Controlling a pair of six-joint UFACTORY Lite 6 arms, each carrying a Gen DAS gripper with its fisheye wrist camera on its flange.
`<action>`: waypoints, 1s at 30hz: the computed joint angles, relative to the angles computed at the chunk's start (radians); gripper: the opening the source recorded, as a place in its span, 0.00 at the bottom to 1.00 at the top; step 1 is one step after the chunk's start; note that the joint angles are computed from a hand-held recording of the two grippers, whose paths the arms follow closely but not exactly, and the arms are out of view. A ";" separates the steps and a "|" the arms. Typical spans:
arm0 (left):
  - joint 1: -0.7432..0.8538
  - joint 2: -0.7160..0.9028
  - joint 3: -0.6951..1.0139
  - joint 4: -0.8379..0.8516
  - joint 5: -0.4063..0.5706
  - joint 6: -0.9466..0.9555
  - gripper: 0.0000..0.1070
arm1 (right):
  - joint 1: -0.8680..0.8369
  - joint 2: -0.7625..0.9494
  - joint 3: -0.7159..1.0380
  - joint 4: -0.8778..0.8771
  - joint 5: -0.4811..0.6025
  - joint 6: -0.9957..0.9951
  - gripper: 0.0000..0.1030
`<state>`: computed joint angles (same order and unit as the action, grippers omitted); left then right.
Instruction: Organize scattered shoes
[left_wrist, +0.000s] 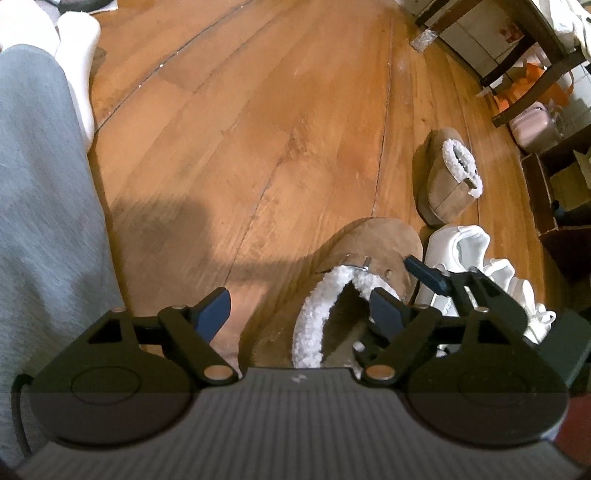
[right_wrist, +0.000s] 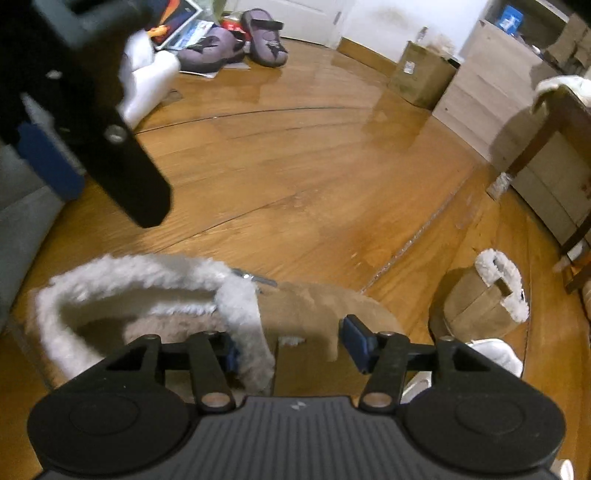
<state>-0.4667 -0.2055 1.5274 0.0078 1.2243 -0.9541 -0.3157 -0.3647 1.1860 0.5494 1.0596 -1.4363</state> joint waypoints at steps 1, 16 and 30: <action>0.002 -0.005 -0.003 0.005 0.003 -0.007 0.78 | 0.018 0.008 0.011 -0.022 -0.007 0.047 0.44; -0.258 0.015 0.136 0.466 0.163 -0.277 0.82 | -0.132 0.654 0.810 0.061 0.548 0.832 0.39; -0.335 -0.098 0.062 0.638 0.026 -0.427 0.87 | -0.381 0.813 0.832 0.286 0.891 1.303 0.39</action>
<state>-0.8015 -0.3039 1.5895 0.6459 1.2501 -1.3807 -0.6965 0.4481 2.0181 0.8354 1.9505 -0.1336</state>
